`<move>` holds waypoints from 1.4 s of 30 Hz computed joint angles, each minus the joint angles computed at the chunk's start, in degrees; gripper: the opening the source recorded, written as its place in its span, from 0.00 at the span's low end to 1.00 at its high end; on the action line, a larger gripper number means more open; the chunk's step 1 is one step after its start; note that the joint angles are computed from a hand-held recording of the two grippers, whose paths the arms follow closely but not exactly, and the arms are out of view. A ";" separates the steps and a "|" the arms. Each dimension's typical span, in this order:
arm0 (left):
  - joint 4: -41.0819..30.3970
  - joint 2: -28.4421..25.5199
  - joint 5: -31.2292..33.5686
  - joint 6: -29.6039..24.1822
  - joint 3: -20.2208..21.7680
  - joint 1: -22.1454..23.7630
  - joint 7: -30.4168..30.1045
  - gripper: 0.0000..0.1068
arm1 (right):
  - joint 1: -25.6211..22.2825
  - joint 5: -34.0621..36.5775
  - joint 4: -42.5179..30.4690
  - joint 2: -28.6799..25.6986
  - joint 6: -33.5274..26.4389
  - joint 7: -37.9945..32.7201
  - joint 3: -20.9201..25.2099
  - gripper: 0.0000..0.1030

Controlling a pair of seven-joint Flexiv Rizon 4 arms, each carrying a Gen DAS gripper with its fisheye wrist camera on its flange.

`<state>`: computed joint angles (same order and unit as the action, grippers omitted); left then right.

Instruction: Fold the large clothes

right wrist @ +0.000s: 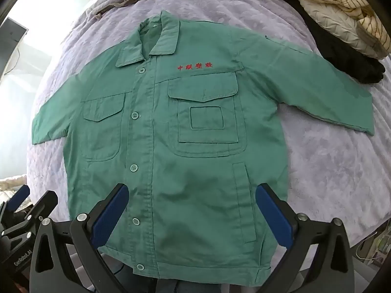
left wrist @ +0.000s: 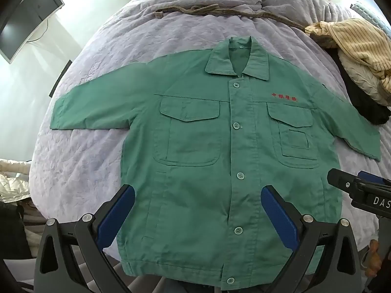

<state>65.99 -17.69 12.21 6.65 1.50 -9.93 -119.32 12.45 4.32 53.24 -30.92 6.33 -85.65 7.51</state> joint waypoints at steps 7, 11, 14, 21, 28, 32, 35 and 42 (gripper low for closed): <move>0.63 0.21 0.22 0.49 0.01 -0.11 -0.02 0.96 | 0.05 -0.12 0.23 0.10 0.11 -0.02 -0.04 1.00; -0.28 -0.23 0.44 0.07 -0.07 -0.12 -0.10 0.96 | 0.00 -0.23 0.12 0.16 0.16 -0.25 -0.09 1.00; -0.35 -0.50 0.39 0.36 -0.06 -0.25 -0.38 0.96 | 0.21 -0.52 0.01 0.23 0.00 -0.11 -0.15 1.00; -0.82 -0.56 0.75 0.32 0.03 -0.39 -0.25 0.96 | 0.25 -0.40 0.20 0.51 -0.52 1.10 -0.21 1.00; -0.68 -0.50 -0.56 -1.10 0.02 -0.08 0.10 0.96 | 0.36 -0.46 0.59 0.61 -0.61 1.47 -0.15 1.00; -0.12 -0.26 -0.10 -0.35 0.11 -0.15 -0.25 0.96 | 0.38 -0.48 0.59 0.59 -0.56 1.42 -0.12 1.00; 0.11 -0.10 0.06 -0.28 0.07 -0.14 -0.18 0.96 | 0.49 -0.56 0.44 0.45 -0.56 1.34 -0.11 1.00; 0.13 -0.18 0.03 -0.33 -0.03 0.05 0.08 0.96 | 0.53 -0.48 0.30 0.34 -0.68 1.55 -0.10 1.00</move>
<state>66.13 -17.86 12.24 6.32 1.47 -9.88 -119.23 12.98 3.84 53.54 -30.57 5.65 -84.11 7.41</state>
